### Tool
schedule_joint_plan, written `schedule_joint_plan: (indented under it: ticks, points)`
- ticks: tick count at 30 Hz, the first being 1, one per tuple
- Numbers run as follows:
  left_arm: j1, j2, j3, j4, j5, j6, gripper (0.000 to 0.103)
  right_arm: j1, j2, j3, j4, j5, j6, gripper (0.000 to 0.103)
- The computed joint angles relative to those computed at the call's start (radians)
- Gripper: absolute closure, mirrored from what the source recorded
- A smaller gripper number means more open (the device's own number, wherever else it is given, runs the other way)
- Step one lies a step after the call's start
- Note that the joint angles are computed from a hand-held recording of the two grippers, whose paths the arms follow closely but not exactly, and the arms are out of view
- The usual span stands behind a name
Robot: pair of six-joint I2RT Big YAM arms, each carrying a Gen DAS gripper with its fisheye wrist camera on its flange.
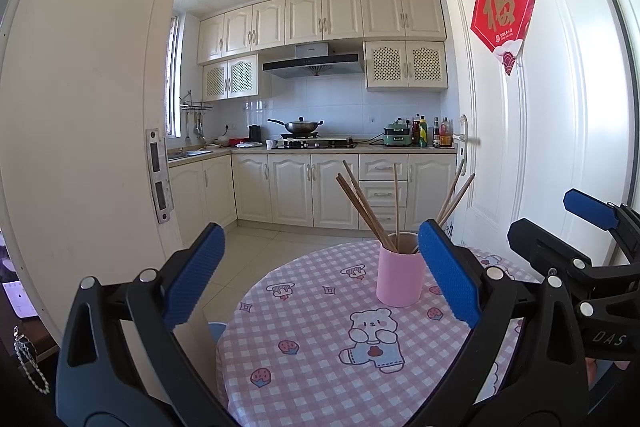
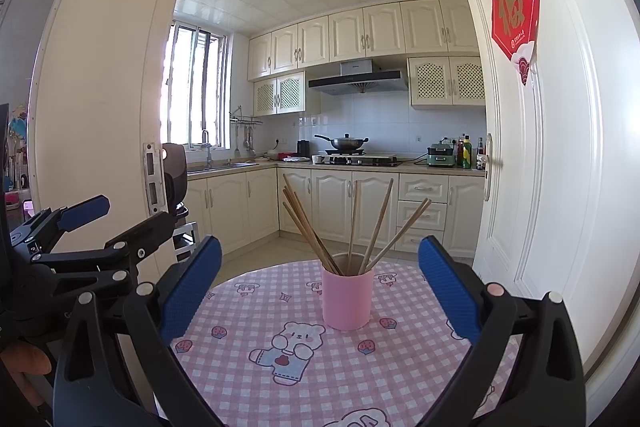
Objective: Organize utensils
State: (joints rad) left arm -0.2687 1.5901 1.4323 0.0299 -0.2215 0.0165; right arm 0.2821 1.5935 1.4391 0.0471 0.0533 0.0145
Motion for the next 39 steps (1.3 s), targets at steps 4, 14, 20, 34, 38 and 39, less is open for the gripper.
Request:
schedule_joint_plan:
  ticks: [4,14,20,34,38,39]
  points:
    - [0.0,0.002,0.003,-0.003,-0.001,-0.001,0.008,0.001,0.0,0.001,-0.003,0.0,0.001,0.008]
    - [0.0,0.007,0.006,-0.006,-0.003,-0.002,0.008,-0.001,0.005,0.006,-0.012,-0.007,0.007,0.008]
    - [0.001,0.012,0.012,-0.01,-0.004,-0.002,0.008,-0.001,0.007,0.009,-0.014,-0.009,0.007,0.008]
    - [0.002,0.018,0.018,-0.014,-0.009,-0.004,0.008,-0.002,0.017,0.022,-0.024,-0.01,0.01,0.008]
    - [0.004,0.03,0.032,-0.026,-0.011,-0.006,0.008,-0.003,0.03,0.037,-0.035,-0.013,0.014,0.008]
    - [0.004,0.033,0.035,-0.029,-0.015,-0.006,0.007,-0.004,0.033,0.041,-0.039,-0.014,0.016,0.008]
